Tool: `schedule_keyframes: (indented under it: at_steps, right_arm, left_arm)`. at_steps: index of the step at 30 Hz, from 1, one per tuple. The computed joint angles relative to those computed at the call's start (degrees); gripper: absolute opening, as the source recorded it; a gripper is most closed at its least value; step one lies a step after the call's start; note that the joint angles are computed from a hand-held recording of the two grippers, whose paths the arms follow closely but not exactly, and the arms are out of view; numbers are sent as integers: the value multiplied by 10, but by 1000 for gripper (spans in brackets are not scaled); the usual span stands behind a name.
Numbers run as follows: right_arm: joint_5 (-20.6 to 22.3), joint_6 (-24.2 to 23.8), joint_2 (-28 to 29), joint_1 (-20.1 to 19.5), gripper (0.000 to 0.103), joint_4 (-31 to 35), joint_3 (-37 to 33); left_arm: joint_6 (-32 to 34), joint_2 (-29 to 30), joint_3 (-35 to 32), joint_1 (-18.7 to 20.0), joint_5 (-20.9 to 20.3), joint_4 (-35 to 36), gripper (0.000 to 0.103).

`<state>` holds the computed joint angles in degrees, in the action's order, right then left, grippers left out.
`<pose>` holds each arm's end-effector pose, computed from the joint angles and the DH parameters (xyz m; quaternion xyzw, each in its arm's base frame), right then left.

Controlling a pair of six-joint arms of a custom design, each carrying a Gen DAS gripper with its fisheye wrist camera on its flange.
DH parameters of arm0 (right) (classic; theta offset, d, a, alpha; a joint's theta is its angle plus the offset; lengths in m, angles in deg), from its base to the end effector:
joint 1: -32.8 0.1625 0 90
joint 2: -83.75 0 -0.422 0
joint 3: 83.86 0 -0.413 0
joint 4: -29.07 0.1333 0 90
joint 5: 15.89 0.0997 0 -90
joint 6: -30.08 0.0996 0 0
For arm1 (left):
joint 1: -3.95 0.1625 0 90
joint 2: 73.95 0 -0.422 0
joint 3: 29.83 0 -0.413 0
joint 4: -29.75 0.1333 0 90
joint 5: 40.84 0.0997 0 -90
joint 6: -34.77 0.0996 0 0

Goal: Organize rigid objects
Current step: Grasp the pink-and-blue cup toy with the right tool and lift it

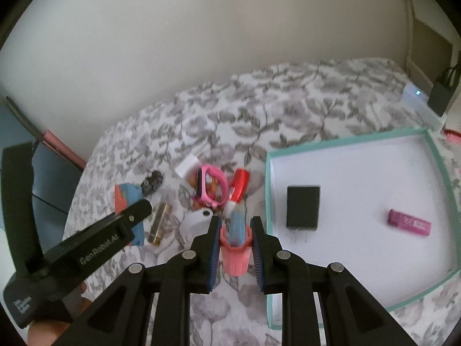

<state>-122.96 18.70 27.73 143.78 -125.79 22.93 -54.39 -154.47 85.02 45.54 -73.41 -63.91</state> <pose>0.3181 -0.5388 0.1244 0.2560 -0.9477 0.1332 0.1366 -0.2065 -0.4738 0.2488 -0.1754 0.8371 -0.3480 0.3839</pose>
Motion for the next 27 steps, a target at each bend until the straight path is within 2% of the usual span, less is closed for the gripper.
schedule_keyframes:
  at_steps: [5, 15, 23, 27]
  right_arm:
    - [-5, -11, -8, 2, 22, 9, -4]
    - [-44, -21, 38, -4, 22, 118, -21]
    - [-62, -39, 64, 0, 22, 120, -28]
    - [-65, -24, 78, -3, 23, 138, -37]
  left_arm:
    - [19, 14, -5, -2, -3, -11, 47]
    - [37, 24, -7, 13, -28, -25, 47]
    - [20, 4, 10, 32, -48, -39, 47]
    - [23, -1, 16, 37, -53, -51, 47]
